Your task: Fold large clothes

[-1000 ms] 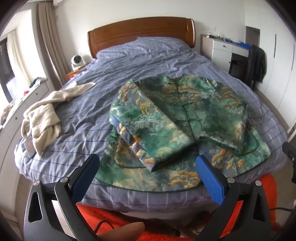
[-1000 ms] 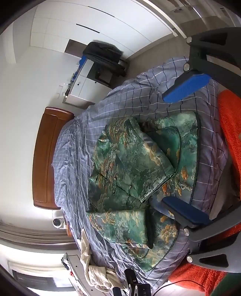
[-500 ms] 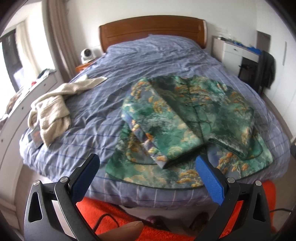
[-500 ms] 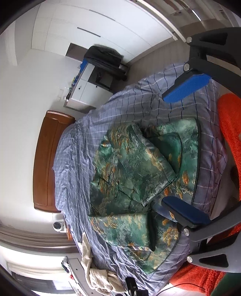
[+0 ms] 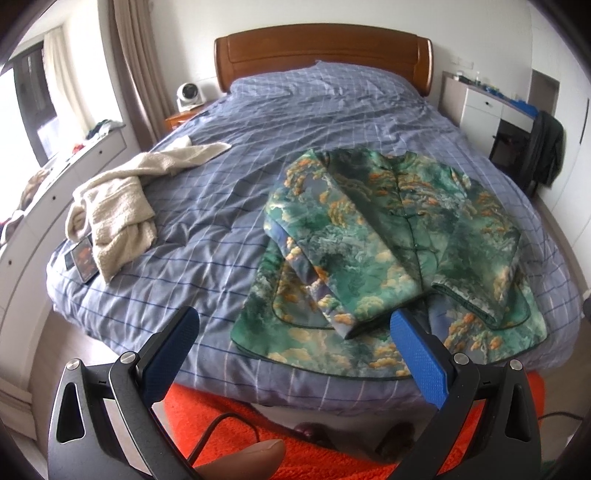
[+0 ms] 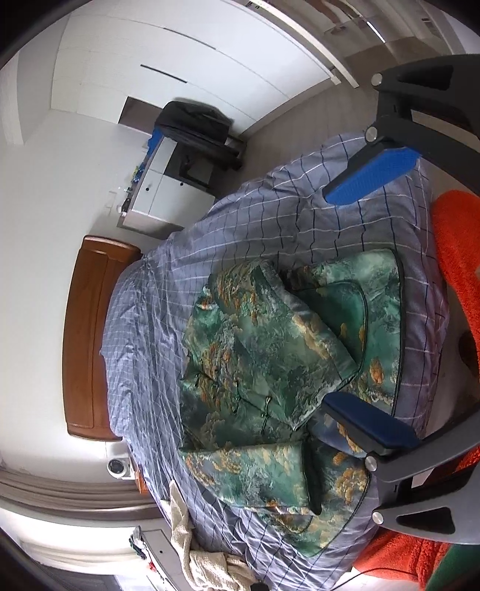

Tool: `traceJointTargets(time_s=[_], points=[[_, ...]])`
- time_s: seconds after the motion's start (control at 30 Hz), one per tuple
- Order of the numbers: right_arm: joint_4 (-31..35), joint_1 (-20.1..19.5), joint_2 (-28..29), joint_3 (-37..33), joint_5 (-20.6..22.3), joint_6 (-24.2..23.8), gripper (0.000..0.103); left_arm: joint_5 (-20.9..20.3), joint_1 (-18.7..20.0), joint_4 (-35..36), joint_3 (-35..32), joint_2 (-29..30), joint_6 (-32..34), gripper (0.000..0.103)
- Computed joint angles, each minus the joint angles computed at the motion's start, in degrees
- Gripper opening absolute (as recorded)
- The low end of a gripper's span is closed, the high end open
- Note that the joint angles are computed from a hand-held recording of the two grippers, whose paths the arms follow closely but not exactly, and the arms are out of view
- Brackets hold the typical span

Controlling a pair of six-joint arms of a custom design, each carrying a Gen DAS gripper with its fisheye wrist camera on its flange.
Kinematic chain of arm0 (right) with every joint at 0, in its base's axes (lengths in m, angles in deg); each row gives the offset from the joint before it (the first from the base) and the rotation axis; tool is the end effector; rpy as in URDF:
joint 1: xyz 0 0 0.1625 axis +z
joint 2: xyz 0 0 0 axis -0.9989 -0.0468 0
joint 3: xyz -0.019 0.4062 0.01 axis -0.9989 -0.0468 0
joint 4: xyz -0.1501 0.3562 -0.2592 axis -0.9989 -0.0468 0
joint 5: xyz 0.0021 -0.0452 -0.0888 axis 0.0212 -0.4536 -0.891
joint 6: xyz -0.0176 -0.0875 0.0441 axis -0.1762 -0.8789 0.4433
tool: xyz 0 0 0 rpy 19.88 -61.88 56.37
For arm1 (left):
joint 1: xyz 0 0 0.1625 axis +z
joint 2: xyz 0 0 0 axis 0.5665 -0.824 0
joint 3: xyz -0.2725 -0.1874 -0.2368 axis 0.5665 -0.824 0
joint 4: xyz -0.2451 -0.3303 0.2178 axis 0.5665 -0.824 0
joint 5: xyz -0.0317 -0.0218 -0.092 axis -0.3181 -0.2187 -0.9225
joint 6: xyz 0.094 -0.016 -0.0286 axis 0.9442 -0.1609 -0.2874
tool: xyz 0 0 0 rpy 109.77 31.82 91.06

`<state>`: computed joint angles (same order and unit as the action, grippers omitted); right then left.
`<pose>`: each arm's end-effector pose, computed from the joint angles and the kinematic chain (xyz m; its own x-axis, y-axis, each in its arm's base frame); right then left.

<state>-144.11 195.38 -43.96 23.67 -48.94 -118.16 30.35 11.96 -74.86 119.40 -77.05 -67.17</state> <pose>0.3318 -0.7779 0.3538 -0.4916 -0.3357 0.8035 -0.7833 0.5736 -0.2396 -0.3881 -0.7398 0.2487 -0.5501 -0.5401 -0.6369 0.2019 0.6540 -0.7290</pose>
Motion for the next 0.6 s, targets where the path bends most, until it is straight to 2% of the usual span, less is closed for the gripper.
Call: traceJointTargets(time_s=[0.1, 0.23, 0.53, 0.6], points=[[1.2, -0.3, 0.6, -1.2, -0.5, 1.2, 0.103, 0.3, 0.0, -0.3, 0.1, -0.1, -0.1, 0.103], [1.6, -0.3, 1.4, -2.5, 0.2, 1.6, 0.103, 1.1, 0.2, -6.1, 2.0, -0.9, 4.0, 0.103], [2.6, -0.1, 1.9, -2.8, 2.7, 1.3, 0.103, 2.9, 0.9, -29.8, 5.5, 0.2, 25.3, 0.103], [2.7, 0.1, 2.0, -2.6, 2.8, 0.9, 0.103, 3.2, 1.0, -32.1, 5.3, 0.8, 28.1, 0.103]])
